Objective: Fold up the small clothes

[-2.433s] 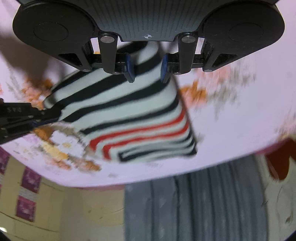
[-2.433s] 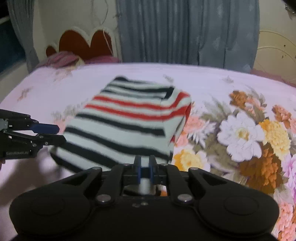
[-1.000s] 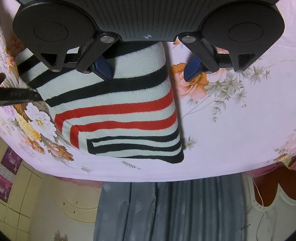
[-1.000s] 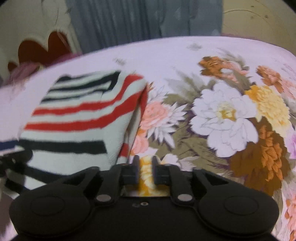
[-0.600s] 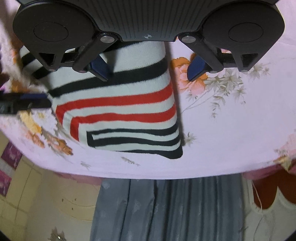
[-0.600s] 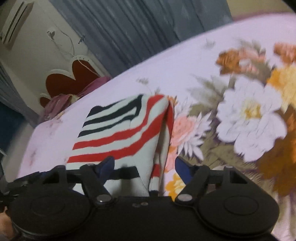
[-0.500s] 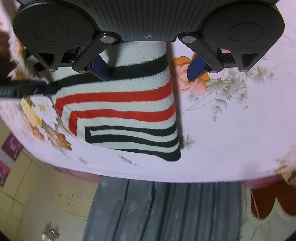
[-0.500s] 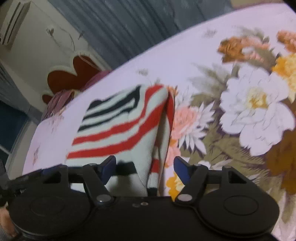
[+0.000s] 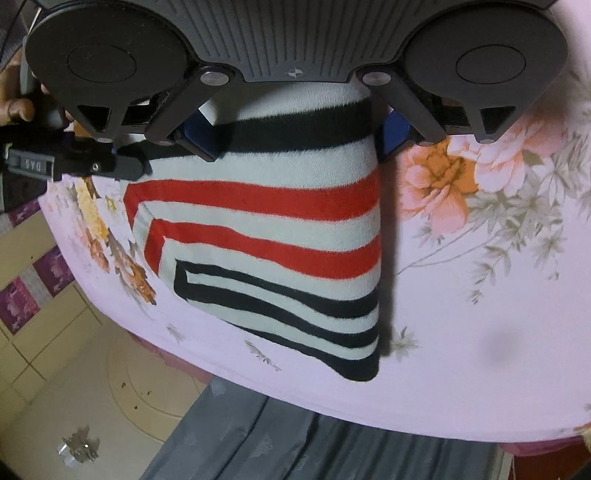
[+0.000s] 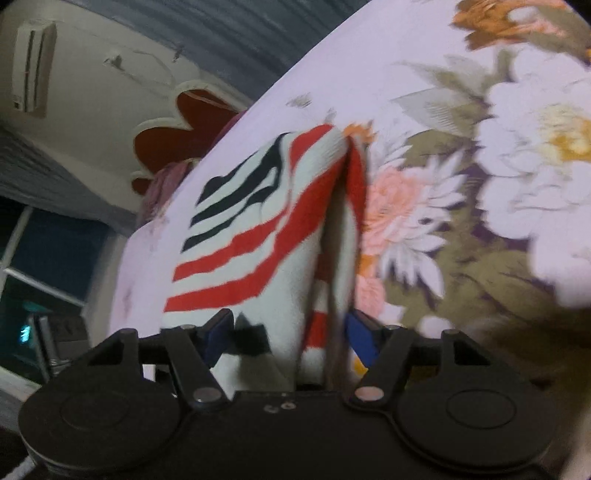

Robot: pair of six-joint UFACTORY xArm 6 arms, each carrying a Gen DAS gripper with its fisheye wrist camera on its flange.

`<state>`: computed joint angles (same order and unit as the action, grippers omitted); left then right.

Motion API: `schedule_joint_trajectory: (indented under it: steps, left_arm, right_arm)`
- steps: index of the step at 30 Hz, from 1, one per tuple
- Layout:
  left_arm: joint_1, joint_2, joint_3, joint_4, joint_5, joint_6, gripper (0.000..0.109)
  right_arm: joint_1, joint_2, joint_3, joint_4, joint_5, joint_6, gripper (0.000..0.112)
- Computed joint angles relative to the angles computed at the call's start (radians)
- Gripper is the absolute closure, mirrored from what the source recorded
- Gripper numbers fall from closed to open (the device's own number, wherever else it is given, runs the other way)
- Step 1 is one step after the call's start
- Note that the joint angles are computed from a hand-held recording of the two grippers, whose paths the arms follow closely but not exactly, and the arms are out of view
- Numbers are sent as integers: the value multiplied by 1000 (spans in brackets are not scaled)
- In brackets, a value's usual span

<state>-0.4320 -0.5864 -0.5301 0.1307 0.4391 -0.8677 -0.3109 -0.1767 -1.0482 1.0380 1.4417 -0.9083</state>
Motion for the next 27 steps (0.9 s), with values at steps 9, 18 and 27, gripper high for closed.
schedule_joint_trajectory:
  steps: [9,18,27]
  left_arm:
    - [-179,154,-263,445,332,-171,56]
    - [-216,23,-227,533,387,-175,59]
    - [-110,-375,-27,442,510,44,59]
  right_arm:
    - [168,-246,168,-102,-324,-138,78]
    - [258,-483,270,-149,-437,-109,80]
    - [673,-623,390,-356,-735,220,80]
